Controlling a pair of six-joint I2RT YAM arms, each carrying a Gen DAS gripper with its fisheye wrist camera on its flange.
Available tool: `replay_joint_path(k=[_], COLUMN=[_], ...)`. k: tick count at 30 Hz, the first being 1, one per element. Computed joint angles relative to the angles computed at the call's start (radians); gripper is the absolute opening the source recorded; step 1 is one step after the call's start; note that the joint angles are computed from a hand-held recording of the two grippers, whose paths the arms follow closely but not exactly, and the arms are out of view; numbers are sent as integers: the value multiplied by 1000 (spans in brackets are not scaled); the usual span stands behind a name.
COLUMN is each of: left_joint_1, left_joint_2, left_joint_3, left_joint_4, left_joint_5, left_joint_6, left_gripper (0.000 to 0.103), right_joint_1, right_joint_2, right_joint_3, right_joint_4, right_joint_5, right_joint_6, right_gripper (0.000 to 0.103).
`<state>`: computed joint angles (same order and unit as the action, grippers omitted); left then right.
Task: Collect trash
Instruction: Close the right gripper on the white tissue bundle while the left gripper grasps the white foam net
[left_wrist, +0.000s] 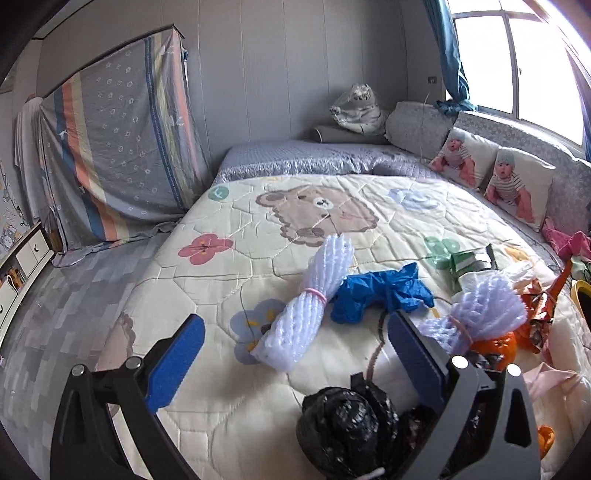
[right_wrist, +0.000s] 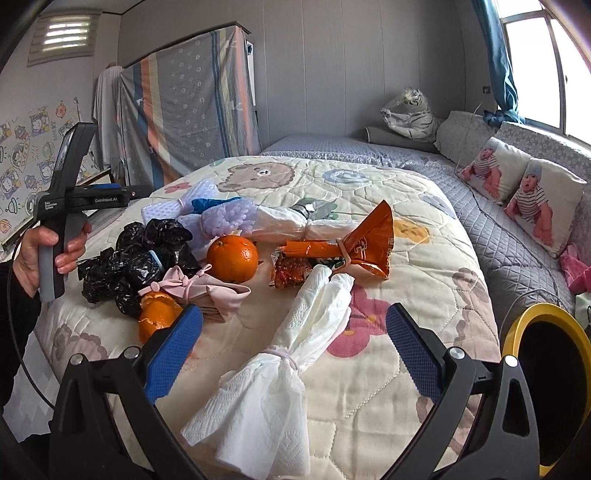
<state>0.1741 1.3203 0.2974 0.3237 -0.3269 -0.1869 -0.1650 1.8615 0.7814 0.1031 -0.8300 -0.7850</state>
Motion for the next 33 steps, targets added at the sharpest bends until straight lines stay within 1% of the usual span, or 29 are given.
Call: replay_joint_path(k=[2,4,6,9,10,14,17,19,20,21,22,23,26,27,28,30,31,33], left_joint_1=[39,57,80,126,137,144,144,148,150,155,158,162,170,167,165,165,167,180], left_joint_2=[97,156,191,241,263,322,360,377,383,388,391,392,406,416,429,450,461,469], left_joint_3=[39,64,73,97,107,125,144,154,158,161,164,167,176,185,199,216,225,230], left_joint_4=[38,63,97,111,117,142,144,140,141,140,139,138,135,124,109,92,83,77], left_joint_5=[44,67,102,162,177,200,208,223,229,239,244,249,277,271,270,268,268,284], left_joint_6=[25,44,46,43,43,50,58,60,59,59,56,52,54,54,54,52,48,38], left_gripper=[96,96,96,96,96,96,92,85,85,84,81,78,70,62,54,47,39,34], right_joint_1=[8,21,36,48,52,69,67,63,62,61,62,63,69,72,75,77,75,72], right_joint_2=[23,40,50,60,64,81,99,110,113,115,119,122,131,136,139,151,154,151], right_joint_3=[31,41,32,20,23,32,56,69,72,73,75,81,93,96,96,112,119,117], right_joint_4=[-42,-44,-17,23,19,39,28,16,17,21,19,13,-9,-12,-12,-31,-41,-43], right_joint_5=[6,14,31,52,55,86,103,96,96,98,99,104,115,121,128,133,129,123], right_joint_6=[-7,-2,4,24,24,51,76,86,89,93,95,96,83,80,81,78,75,74], right_gripper=[95,95,95,95,95,95,95,95,94,91,87,80,70,64,62,57,55,44])
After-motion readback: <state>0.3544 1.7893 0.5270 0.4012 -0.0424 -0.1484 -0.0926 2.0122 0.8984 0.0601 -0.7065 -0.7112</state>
